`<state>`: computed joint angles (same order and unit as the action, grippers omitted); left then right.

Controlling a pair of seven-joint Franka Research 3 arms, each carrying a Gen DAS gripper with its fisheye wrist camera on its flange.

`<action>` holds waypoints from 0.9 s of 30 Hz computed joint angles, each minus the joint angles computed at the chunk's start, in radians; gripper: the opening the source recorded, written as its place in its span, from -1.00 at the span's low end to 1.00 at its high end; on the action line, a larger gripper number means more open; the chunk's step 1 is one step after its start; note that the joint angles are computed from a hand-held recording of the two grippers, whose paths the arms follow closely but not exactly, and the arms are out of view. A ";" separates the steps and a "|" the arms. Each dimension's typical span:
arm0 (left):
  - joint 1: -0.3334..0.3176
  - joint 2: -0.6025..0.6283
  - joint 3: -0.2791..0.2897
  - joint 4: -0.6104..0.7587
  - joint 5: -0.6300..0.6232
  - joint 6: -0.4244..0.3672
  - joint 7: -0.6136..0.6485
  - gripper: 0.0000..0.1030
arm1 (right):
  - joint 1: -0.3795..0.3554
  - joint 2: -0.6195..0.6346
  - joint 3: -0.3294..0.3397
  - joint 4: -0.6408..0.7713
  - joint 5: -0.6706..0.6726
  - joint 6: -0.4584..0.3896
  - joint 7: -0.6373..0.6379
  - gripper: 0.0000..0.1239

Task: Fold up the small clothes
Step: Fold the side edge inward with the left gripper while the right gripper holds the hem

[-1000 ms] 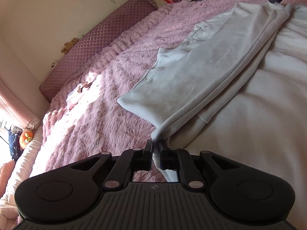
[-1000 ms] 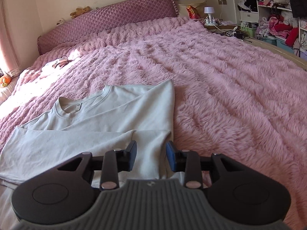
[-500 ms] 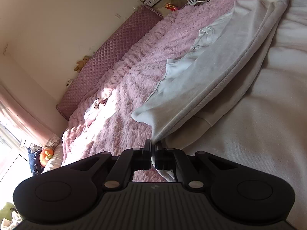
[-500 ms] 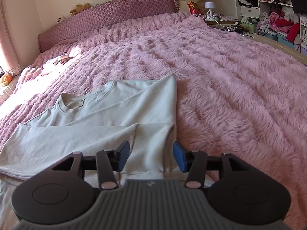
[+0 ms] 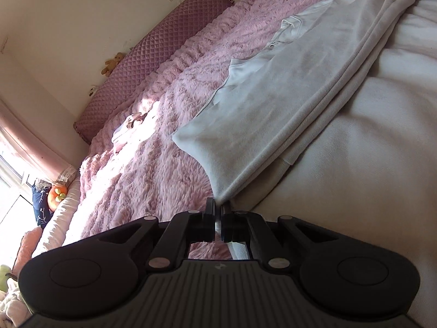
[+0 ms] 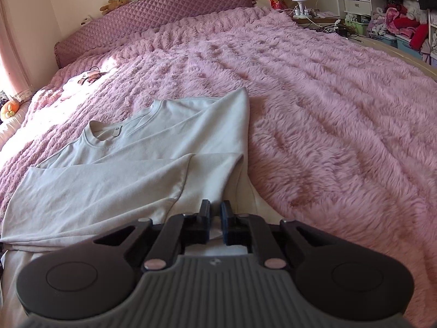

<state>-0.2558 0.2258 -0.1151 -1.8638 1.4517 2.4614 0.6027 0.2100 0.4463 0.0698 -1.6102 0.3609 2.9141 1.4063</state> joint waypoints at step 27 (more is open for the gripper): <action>0.003 -0.015 -0.009 -0.026 -0.071 0.010 0.024 -0.94 | -0.082 -0.073 0.110 -0.109 0.287 0.076 -0.058 -0.51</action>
<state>-0.2526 0.2104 -0.1240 -1.8895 1.3810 2.4713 0.6264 0.1276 0.3732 0.1793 -1.7191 0.6480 2.9904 1.3483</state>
